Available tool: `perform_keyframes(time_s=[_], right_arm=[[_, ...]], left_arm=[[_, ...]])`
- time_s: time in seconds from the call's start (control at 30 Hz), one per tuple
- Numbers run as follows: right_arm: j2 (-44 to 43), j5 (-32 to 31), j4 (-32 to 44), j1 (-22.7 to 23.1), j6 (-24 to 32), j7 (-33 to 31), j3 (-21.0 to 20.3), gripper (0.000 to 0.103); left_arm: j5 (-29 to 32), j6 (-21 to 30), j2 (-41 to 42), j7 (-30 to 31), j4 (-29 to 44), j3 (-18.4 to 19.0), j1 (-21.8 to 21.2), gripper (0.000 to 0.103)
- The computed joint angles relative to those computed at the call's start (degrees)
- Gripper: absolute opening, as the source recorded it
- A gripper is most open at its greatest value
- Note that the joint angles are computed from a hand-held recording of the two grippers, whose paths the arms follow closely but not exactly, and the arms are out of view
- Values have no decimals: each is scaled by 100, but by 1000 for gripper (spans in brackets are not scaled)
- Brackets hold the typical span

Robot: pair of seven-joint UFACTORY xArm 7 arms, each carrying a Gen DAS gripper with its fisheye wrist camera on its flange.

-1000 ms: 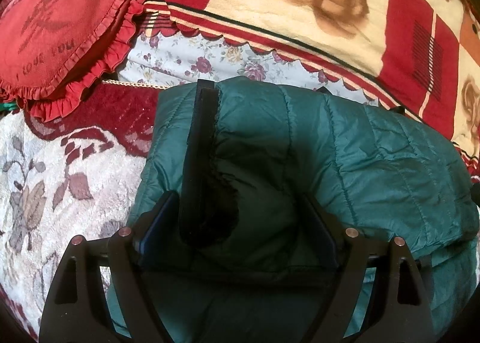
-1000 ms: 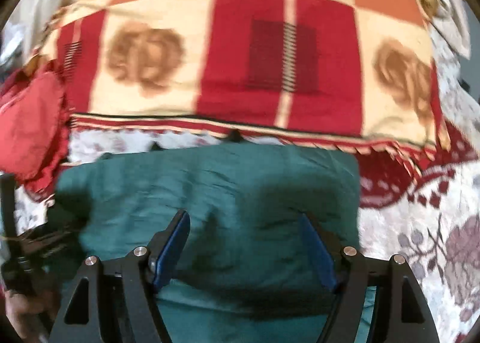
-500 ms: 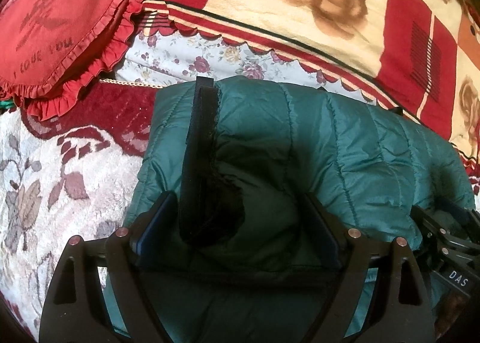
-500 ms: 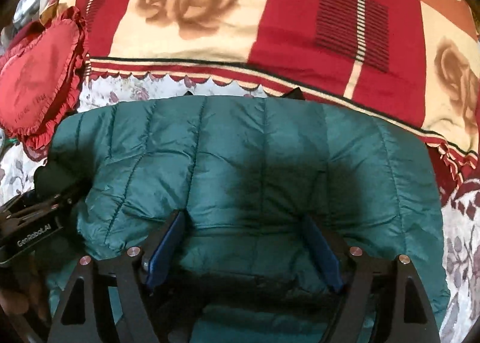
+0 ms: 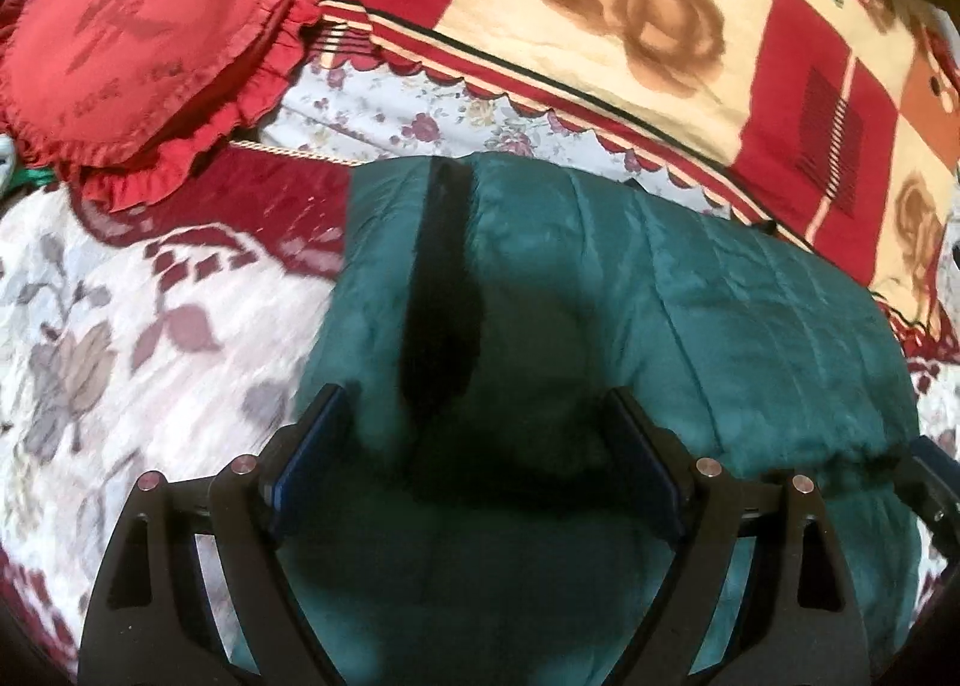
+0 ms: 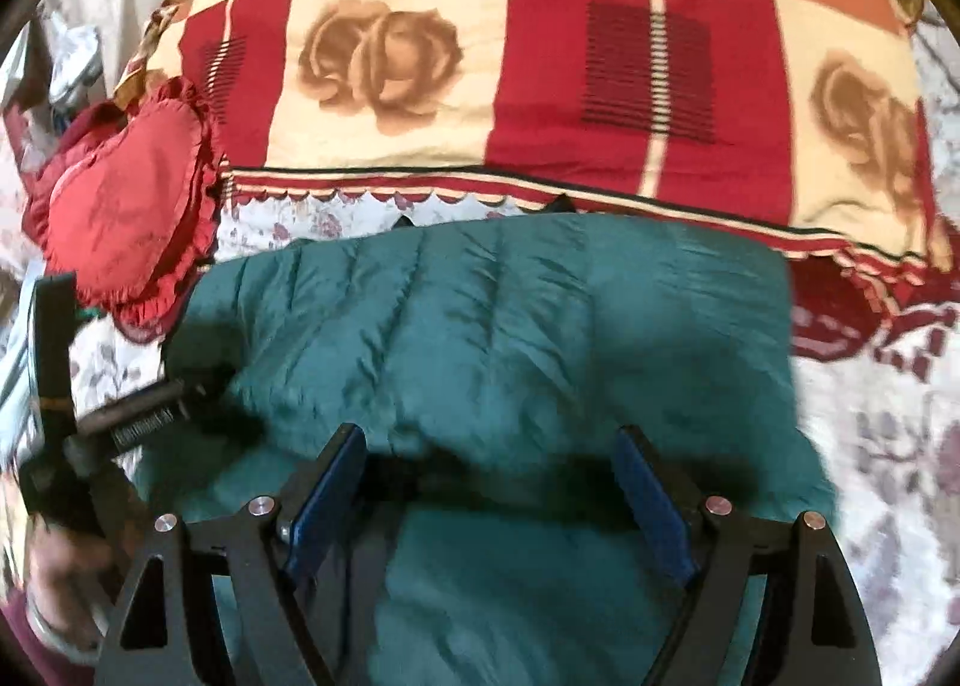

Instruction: Fold large clothes

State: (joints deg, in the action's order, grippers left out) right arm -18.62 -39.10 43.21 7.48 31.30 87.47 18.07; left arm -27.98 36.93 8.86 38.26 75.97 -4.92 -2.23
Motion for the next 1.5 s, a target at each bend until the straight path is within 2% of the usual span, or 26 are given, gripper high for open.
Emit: perform_keyframes(time_s=[0.13, 0.27, 0.4, 0.57, 0.87, 1.17, 1.4, 1.5], right_arm=[[-848, 645, -626, 302, 316, -102, 33, 85], [-1528, 1282, -1169, 500, 560, -122, 188, 86], [-2163, 1934, -1611, 810, 946, -13, 418, 86], [-2779, 2483, -1960, 1239, 1303, 320, 783, 86], [-3192, 2841, -2107, 1758, 1748, 791, 1148, 89], [-3391, 3004, -2239, 2038, 1869, 1130, 1225, 90], [-3311, 3008, -2169, 2166, 1958, 1178, 1259, 91], [-3251, 3081, -2165, 2259, 2014, 1178, 1238, 91]], left_arm=[[1, -169, -613, 527, -682, 123, 78, 86], [-266, -44, -1169, 1132, -1273, 385, 123, 86], [-405, 25, -1673, 1624, -1803, 681, 123, 86], [-453, 113, -2120, 1928, -2206, 1001, 151, 86], [-350, 691, -2523, 1923, -2510, 1407, 402, 86], [-241, 949, -2765, 1926, -2696, 1573, 573, 86], [-76, 1021, -2773, 1963, -2743, 1619, 670, 86], [-8, 1205, -2721, 2000, -2686, 1672, 732, 86]])
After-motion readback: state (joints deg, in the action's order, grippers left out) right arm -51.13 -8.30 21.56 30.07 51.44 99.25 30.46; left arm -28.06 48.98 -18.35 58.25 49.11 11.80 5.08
